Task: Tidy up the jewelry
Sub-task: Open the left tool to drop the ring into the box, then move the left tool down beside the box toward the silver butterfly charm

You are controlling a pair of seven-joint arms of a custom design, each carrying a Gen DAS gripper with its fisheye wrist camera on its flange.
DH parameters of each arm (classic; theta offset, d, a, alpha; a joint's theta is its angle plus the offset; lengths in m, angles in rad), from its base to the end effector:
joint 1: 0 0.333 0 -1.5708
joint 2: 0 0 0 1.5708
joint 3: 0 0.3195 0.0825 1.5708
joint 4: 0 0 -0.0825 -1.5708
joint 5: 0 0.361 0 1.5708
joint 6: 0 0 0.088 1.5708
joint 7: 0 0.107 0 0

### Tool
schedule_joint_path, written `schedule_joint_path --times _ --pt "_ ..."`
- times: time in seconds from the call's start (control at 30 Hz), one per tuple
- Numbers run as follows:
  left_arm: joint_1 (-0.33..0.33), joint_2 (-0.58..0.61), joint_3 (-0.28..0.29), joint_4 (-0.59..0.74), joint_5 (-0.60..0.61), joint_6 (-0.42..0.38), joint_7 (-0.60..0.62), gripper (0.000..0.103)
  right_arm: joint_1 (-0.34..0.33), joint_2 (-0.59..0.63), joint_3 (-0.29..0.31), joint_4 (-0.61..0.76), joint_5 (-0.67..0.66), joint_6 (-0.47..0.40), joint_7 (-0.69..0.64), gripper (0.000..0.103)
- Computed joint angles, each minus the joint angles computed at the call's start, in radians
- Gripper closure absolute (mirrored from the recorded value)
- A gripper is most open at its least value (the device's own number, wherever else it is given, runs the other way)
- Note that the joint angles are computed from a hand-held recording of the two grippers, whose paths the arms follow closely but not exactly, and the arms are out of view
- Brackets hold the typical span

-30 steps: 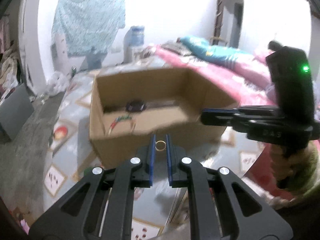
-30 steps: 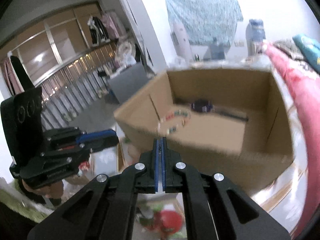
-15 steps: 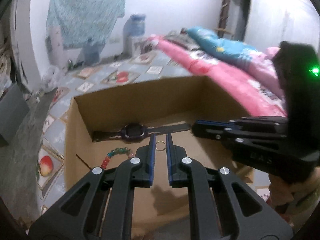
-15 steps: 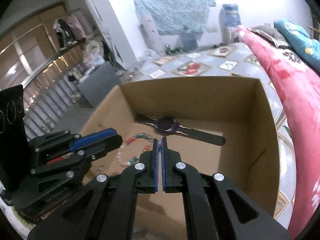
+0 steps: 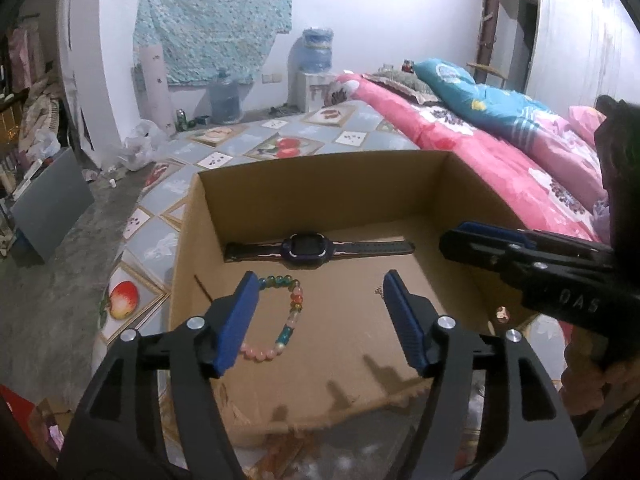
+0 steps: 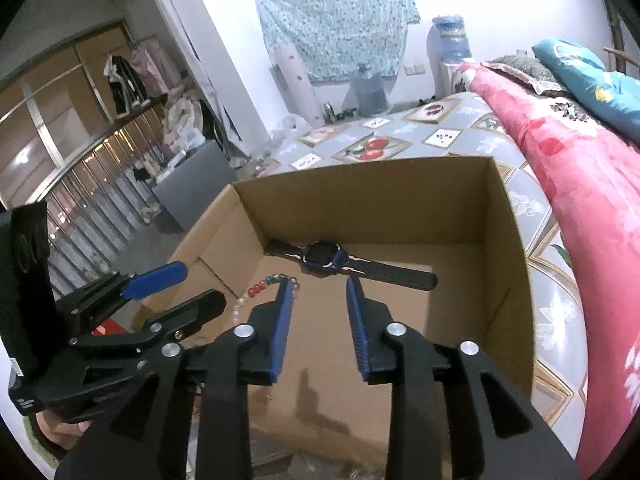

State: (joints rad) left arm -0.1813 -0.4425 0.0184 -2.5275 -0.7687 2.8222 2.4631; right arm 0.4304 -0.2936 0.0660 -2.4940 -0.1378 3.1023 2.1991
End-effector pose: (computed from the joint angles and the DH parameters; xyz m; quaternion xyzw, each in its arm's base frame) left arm 0.4230 -0.0336 0.5187 -0.5009 0.7616 -0.3565 0.2049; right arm 0.4024 0.2336 0.5183 -0.6395 0.6333 -0.1365 0.4139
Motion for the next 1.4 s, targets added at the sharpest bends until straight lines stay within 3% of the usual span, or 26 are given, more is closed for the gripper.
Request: schedule_joint_path --times 0.13,0.3,0.57,0.73,0.97,1.13,1.23,1.4 --pt "-0.023 -0.084 0.027 -0.059 -0.033 0.007 0.024 0.035 0.002 -0.064 0.013 -0.062 0.001 0.043 0.02 0.062" --pt "-0.043 -0.203 0.065 -0.145 -0.064 -0.006 0.057 0.03 -0.085 -0.168 0.117 -0.141 -0.065 0.076 0.097 0.052" --pt "-0.038 -0.335 0.085 -0.247 -0.062 -0.032 0.057 0.027 -0.15 -0.318 0.233 -0.226 -0.145 0.068 0.197 0.036" --pt "-0.019 -0.387 0.09 -0.3 -0.032 -0.063 0.04 0.023 -0.121 -0.4 0.252 -0.265 -0.19 -0.043 0.231 0.027" --pt "0.02 -0.393 0.071 -0.345 0.025 -0.081 0.016 0.022 -0.041 -0.446 0.26 -0.282 -0.229 -0.363 0.271 0.013" --pt "-0.006 -0.395 0.066 -0.389 0.032 -0.049 0.013 0.022 -0.025 -0.443 0.294 -0.275 -0.285 -0.537 0.347 0.007" --pt "-0.047 -0.394 0.076 -0.41 0.02 -0.028 0.025 0.022 0.022 -0.427 0.252 -0.275 -0.294 -0.58 0.33 0.007" --pt "-0.139 -0.384 0.099 -0.429 -0.016 0.023 0.069 0.022 0.02 -0.433 0.251 -0.278 -0.357 -0.596 0.353 0.007"
